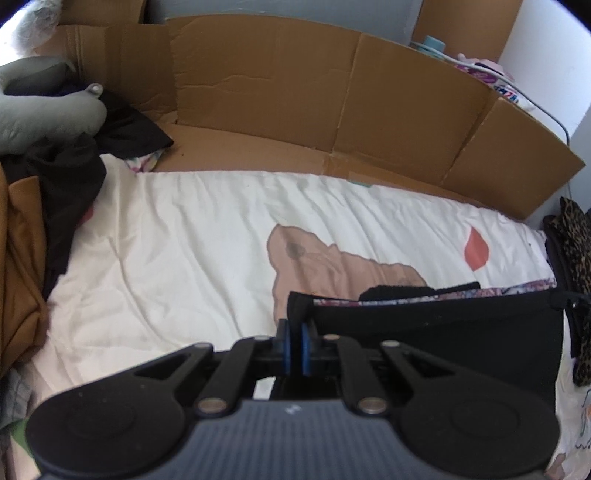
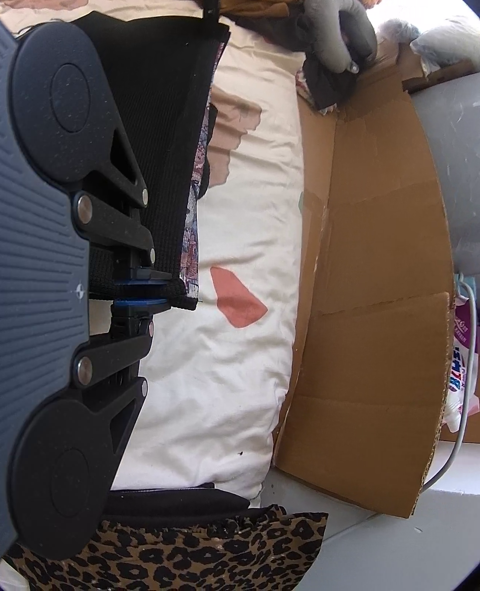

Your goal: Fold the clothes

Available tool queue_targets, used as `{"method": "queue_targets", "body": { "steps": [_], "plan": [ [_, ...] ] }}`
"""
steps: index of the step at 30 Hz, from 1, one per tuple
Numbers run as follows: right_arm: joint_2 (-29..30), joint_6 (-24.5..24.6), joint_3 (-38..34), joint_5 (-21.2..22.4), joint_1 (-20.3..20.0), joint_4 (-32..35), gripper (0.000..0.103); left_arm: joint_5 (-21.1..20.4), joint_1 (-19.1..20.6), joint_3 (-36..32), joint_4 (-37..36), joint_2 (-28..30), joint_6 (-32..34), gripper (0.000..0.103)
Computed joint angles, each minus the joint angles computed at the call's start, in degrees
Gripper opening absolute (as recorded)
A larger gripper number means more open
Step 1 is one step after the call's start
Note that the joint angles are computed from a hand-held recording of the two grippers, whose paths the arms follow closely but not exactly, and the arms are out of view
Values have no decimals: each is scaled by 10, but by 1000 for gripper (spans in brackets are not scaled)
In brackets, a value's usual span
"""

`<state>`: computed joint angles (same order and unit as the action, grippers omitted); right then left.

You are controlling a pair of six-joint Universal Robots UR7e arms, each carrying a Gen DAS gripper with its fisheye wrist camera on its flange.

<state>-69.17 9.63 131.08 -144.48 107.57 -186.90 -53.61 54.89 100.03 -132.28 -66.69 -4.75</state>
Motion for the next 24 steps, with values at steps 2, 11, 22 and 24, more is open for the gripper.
{"method": "queue_targets", "body": {
  "steps": [2,11,22,24],
  "plan": [
    [-2,6,-1,1,-6,11,6,-6,5,-6,0,7,-6,6],
    [3,19,-20,10,-28,46,6,4,16,-20,-8,37,0,6],
    [21,32,-32,12,-54,73,6,14,29,-41,-13,80,17,6],
    [29,27,-34,8,-57,75,6,17,32,-39,-13,86,19,6]
  ]
}}
